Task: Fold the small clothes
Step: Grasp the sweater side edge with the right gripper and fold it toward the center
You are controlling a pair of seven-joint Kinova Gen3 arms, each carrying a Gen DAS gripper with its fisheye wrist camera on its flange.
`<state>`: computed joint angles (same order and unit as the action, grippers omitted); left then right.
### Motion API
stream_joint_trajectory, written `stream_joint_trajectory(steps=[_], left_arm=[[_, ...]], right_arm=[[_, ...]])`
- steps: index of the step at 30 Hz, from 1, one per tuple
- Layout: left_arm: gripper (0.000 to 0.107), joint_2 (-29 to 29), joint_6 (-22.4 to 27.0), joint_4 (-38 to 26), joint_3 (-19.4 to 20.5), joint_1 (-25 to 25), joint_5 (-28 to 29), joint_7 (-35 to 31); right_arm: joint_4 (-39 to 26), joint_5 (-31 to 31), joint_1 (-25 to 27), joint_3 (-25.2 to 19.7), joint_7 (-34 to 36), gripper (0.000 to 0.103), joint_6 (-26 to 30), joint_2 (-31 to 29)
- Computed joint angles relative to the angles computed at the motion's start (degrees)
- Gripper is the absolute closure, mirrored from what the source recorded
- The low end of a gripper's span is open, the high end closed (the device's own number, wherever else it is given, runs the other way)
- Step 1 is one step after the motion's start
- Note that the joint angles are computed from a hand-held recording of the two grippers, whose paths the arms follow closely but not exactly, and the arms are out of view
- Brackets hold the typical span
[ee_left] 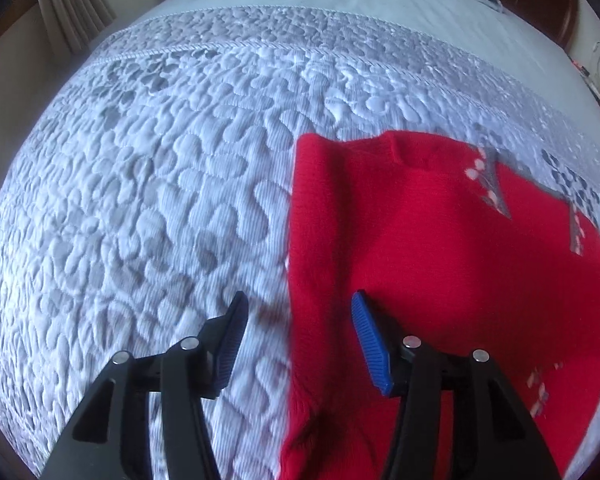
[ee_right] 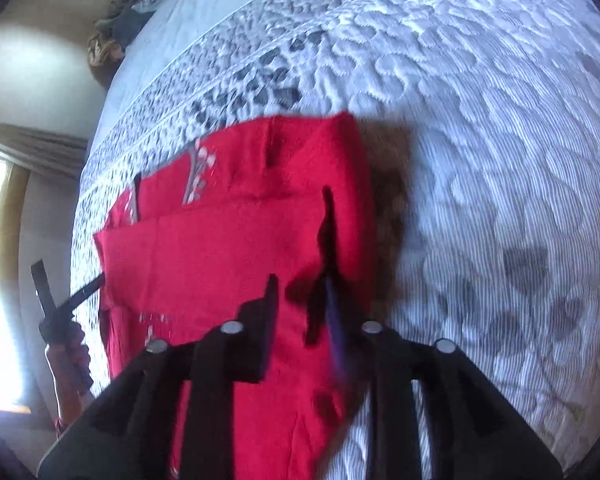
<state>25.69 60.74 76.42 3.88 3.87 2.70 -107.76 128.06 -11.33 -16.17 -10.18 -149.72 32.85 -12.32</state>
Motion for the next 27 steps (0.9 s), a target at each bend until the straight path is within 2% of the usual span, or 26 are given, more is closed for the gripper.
stream_joint_trajectory(steps=[2, 3, 4, 5, 7, 9, 11, 14, 17, 19, 20, 21, 22, 24, 27], left_arm=[[0.052, -0.2, 1.1, 0.6, 0.8, -1.0, 1.0, -1.8], [0.052, 0.1, 1.6, 0.8, 0.8, -0.6, 0.6, -2.0], [0.052, 0.1, 1.2, 1.4, 0.4, 0.1, 0.0, -1.6], [0.051, -0.1, 0.9, 2.0, 0.2, 0.3, -0.1, -1.5], [0.05, 0.6, 2.2, 1.1, 0.3, 0.2, 0.1, -1.5], [0.049, 1.2, 3.0, 0.5, 0.6, -0.1, 0.0, -1.7], [0.047, 0.9, 1.6, 1.6, 1.5, 0.1, -1.7, -1.9], [0.046, 0.5, -0.5, 2.8, 0.1, 1.8, -2.3, -1.6], [0.044, -1.3, -0.2, 3.8, -0.6, 1.7, -1.7, -0.9], [0.043, -3.4, 1.9, 4.6, -4.0, 2.4, 0.6, -2.8], [0.04, -4.7, 2.4, 5.7, -6.4, 3.4, 1.6, -4.5], [0.038, -6.3, 2.0, 7.6, -7.8, 3.5, 2.2, -6.7], [0.037, -8.6, 1.4, 10.2, -8.3, 2.5, 2.5, -9.0], [0.036, -12.3, 0.5, 15.0, -6.5, -1.9, 2.6, -13.7], [0.036, -16.0, 2.0, 19.8, -4.4, -9.8, 3.8, -20.7]], right_arm=[[-0.4, -1.2, -0.8, 0.2, 1.2, 0.073, 0.9, 0.6], [-0.8, -1.1, -0.2, -0.7, 1.1, 0.081, 1.6, 0.8], [-1.5, -1.3, 1.5, -2.3, 1.8, 0.096, 2.4, 1.1], [-1.8, -2.2, 3.9, -4.4, 2.9, 0.099, 2.7, 1.1], [-3.1, -2.2, 9.2, -9.2, 2.6, 0.099, 5.2, 1.6], [-3.7, -2.5, 12.1, -12.2, 2.8, 0.1, 6.6, 3.2], [-4.2, 0.1, 12.1, -13.8, -0.3, 0.099, 6.9, 5.2], [-6.6, 4.9, 9.8, -14.2, -5.9, 0.1, 9.6, 6.5], [-7.2, 6.8, 7.7, -14.5, -9.8, 0.092, 10.8, 4.5], [-8.1, 8.4, 5.0, -15.9, -14.0, 0.084, 13.6, 2.2], [-8.6, 8.7, 4.4, -18.1, -16.3, 0.078, 14.9, 1.3], [-9.1, 9.3, 4.1, -20.8, -18.7, 0.066, 15.7, 0.9], [-9.7, 9.7, 3.3, -23.4, -21.0, 0.063, 16.7, 0.9], [-10.2, 9.5, 1.9, -28.7, -25.7, 0.063, 17.6, 0.8], [-8.4, 6.8, 0.8, -36.7, -32.6, 0.063, 13.9, -0.9]])
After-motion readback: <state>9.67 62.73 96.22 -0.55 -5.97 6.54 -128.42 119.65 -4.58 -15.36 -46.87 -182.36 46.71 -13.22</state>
